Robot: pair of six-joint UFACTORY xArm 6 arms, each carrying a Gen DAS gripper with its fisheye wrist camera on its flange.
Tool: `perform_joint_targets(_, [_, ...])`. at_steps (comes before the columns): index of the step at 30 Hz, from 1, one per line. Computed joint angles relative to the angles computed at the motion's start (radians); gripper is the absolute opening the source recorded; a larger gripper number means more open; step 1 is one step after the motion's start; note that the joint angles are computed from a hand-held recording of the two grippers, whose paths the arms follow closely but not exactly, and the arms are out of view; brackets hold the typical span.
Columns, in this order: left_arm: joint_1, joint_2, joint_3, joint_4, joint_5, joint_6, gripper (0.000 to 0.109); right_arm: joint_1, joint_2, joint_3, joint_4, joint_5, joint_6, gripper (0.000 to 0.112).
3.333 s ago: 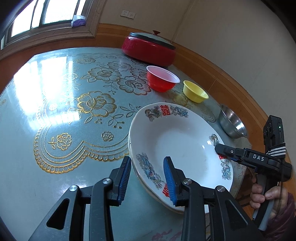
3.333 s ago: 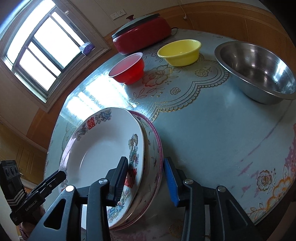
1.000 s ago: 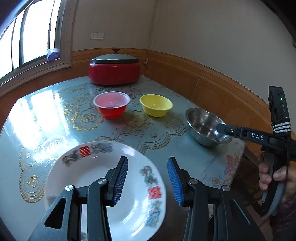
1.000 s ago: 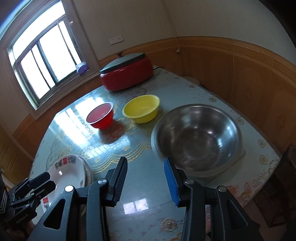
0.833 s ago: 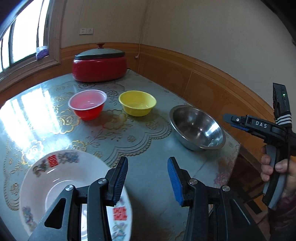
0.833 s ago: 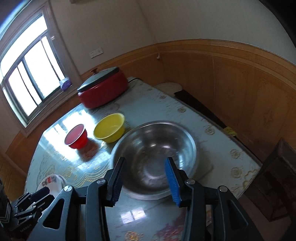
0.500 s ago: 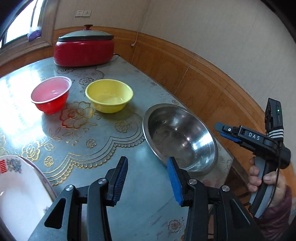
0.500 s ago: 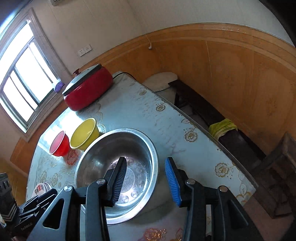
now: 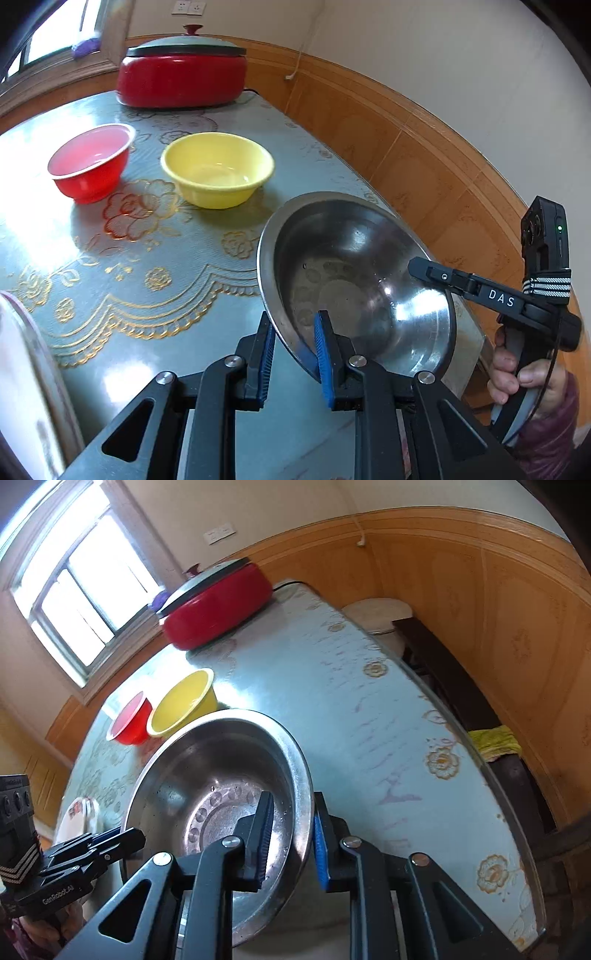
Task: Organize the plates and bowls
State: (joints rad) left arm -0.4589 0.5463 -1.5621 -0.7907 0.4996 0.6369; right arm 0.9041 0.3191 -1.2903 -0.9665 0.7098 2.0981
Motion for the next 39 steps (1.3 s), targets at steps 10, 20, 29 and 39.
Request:
perform_joint_targets(10, [0.052,-0.098,0.137,0.177,-0.031,-0.121,0.025,-0.029,0.126,-0.140,0.112,-0.168,-0.229,0.019])
perform_joint_targets(20, [0.075,-0.115,0.161,0.147,-0.016,-0.038,0.026,-0.020,0.212,-0.247,0.257,-0.155,-0.418,0.019])
perform_joint_targets(29, [0.089,-0.124,0.171,0.126,0.007,-0.033,0.026,-0.009,0.233,-0.284,0.378,-0.153,-0.630,0.025])
perform_joint_targets(39, [0.114,-0.150,0.181,0.096,-0.024,-0.042,0.027,-0.034,0.167,-0.239,0.266,-0.159,-0.570,0.040])
